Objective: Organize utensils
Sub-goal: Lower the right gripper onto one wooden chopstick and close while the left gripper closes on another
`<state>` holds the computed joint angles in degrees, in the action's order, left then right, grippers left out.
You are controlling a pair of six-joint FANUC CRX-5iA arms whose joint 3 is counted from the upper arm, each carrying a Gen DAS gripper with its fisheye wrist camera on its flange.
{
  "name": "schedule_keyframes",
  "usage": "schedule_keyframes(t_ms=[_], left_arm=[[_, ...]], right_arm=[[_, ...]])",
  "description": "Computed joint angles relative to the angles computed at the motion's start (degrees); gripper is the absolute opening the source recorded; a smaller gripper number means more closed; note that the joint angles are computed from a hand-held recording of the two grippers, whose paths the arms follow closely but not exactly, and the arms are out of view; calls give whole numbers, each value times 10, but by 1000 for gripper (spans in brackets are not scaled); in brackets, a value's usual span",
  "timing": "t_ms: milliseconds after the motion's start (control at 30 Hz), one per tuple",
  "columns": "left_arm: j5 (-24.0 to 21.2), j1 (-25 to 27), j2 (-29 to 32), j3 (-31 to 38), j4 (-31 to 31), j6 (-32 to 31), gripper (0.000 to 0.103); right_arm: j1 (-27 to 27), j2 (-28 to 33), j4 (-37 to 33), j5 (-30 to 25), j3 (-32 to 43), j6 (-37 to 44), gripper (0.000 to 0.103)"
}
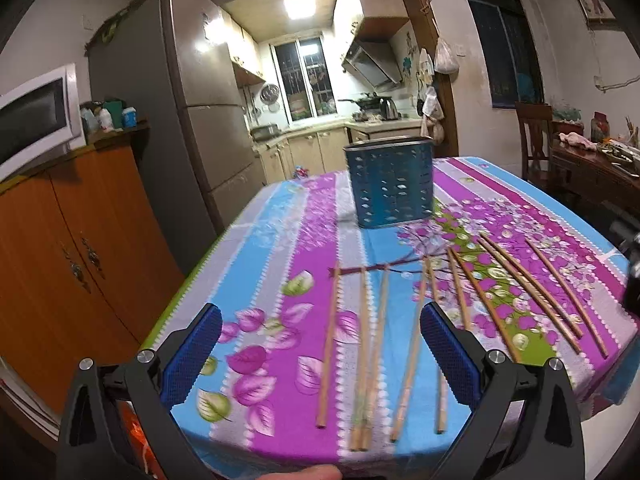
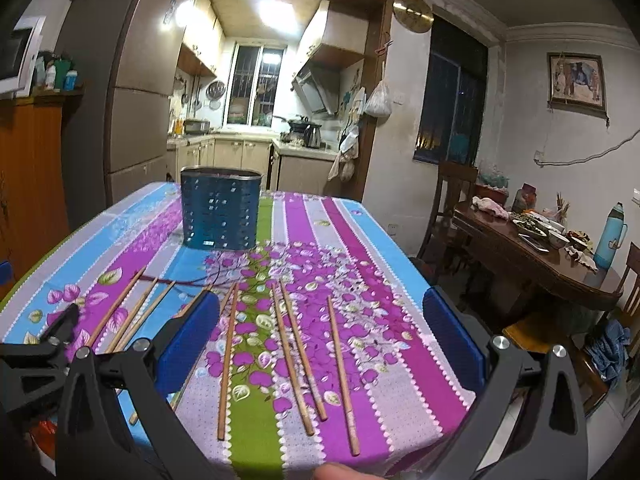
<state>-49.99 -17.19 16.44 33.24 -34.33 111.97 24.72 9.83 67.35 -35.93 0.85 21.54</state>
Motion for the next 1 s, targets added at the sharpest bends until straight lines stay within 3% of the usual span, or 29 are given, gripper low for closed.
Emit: schedule_keyframes(t_ms=[100, 167, 267, 333, 433, 600, 700, 833, 1000], left_arm=[[33, 22, -28, -35, -7, 8, 99], [57, 53, -51, -67, 7, 21, 99], [129, 128, -92, -146, 122, -16, 99], [122, 157, -106, -169, 170, -56, 99], [116, 157, -123, -189, 156, -86, 99], [138, 176, -143, -258, 305, -257, 95], [147, 181, -144, -292, 408, -353, 90], [150, 174, -133, -312, 482, -417, 78], [144, 157, -110, -305, 497, -462, 63]], right_arm=[[-29, -21, 46, 36, -34, -59, 98], [-44, -31, 31, 45, -43, -58, 98], [-53, -29, -95, 31, -18, 33, 98], [-61, -27, -179, 22, 0, 91, 98], [-71, -24, -266, 9, 17, 146, 98], [-77, -16, -454, -32, 67, 331, 98], [-69, -18, -470, -53, 63, 368, 98], [-57, -30, -492, -59, 46, 396, 98], [-48, -37, -493, -48, 28, 402, 98]])
